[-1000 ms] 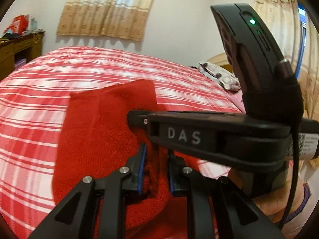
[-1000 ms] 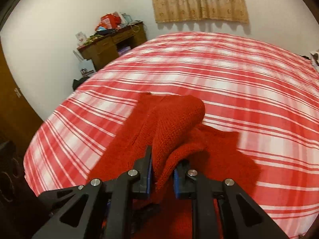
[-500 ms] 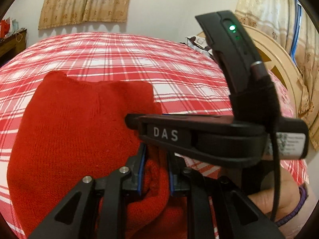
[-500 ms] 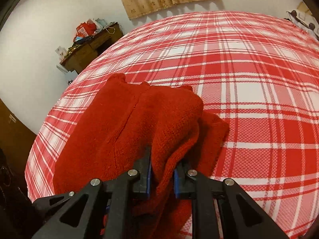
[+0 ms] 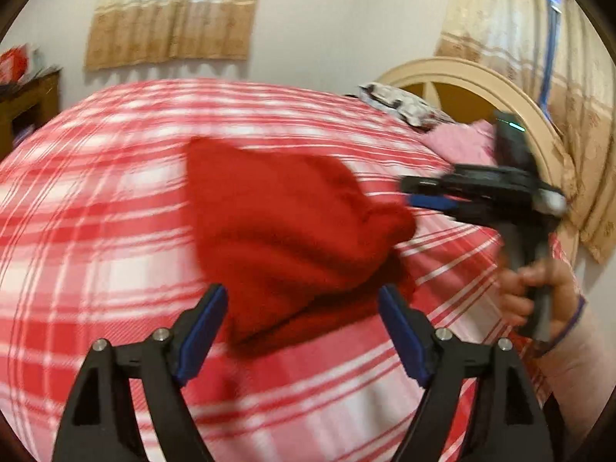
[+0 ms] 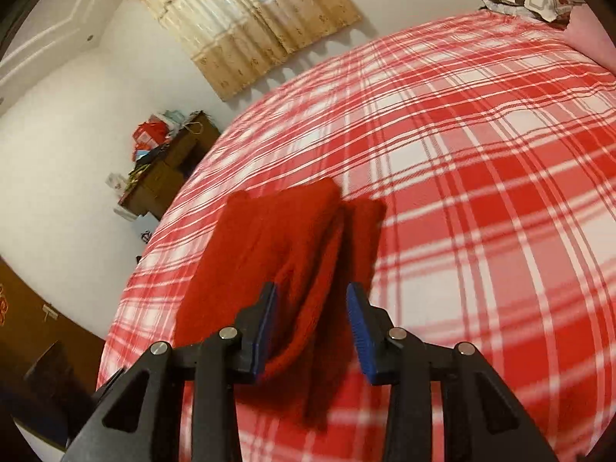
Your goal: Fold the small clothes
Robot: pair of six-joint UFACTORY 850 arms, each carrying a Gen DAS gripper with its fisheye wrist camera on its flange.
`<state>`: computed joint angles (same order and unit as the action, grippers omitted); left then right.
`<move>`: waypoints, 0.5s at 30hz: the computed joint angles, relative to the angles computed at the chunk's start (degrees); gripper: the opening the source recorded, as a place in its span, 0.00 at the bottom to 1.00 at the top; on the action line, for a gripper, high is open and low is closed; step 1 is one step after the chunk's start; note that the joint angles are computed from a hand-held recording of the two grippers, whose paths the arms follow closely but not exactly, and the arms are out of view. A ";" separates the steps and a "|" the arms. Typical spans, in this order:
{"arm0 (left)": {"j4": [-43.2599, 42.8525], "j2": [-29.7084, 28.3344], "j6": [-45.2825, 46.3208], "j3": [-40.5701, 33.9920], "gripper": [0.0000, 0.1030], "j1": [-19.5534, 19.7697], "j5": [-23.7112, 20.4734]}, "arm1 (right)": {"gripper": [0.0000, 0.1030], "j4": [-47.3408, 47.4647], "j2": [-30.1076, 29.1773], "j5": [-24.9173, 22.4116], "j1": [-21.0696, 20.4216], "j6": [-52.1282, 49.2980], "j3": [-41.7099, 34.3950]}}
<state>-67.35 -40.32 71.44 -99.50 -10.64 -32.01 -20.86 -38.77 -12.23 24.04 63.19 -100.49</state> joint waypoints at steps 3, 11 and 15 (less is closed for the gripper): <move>4.56 -1.40 -8.75 -1.17 0.81 1.11 0.90 | 0.38 -1.08 0.90 -0.31 2.18 -0.12 0.87; 15.15 -1.67 -14.37 -0.43 0.81 -1.85 7.03 | 0.63 -4.01 -2.63 -6.21 4.68 -8.80 -6.29; 27.11 -3.91 -26.03 -3.50 0.89 -2.76 10.26 | 0.63 5.02 -7.72 -12.06 4.10 -21.46 -13.28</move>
<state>-40.24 -44.23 45.41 -103.00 -13.41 -21.75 -15.84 -46.49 -24.29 28.13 41.73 -113.77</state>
